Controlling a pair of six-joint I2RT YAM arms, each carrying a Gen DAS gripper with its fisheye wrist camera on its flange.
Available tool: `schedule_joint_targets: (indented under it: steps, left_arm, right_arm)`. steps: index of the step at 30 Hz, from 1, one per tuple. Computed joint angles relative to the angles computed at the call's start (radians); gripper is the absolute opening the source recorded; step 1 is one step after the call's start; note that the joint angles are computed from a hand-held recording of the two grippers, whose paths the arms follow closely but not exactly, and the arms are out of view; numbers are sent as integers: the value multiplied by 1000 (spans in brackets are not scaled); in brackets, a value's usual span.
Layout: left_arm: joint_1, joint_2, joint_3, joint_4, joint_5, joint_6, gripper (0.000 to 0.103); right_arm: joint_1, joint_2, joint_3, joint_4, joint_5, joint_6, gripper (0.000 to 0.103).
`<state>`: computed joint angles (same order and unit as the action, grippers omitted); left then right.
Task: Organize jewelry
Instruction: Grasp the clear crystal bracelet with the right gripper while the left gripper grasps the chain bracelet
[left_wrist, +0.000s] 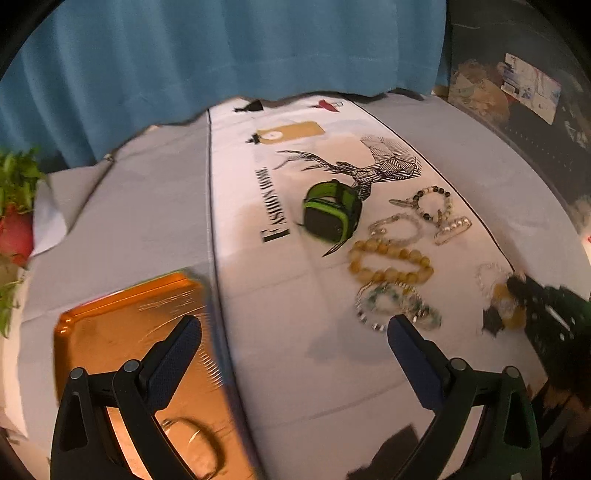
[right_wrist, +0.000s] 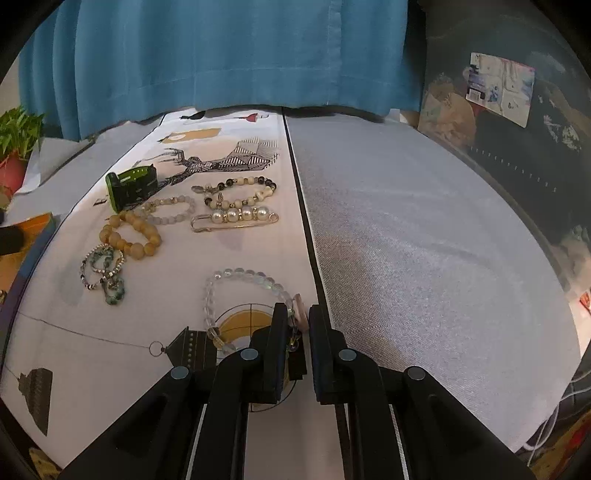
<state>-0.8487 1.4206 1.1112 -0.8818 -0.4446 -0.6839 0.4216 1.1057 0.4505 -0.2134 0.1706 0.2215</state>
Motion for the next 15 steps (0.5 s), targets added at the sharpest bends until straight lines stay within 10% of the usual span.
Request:
schedule_joint_targets:
  steps: [13,15]
  left_arm:
    - [34,194,25,76,24,108,99]
    - [46,188,17,93,58,117,80]
  right_arm:
    - [-3,-13,-12,10,-8,5,13]
    - [-9,-17,-13,8,-14,-1,13]
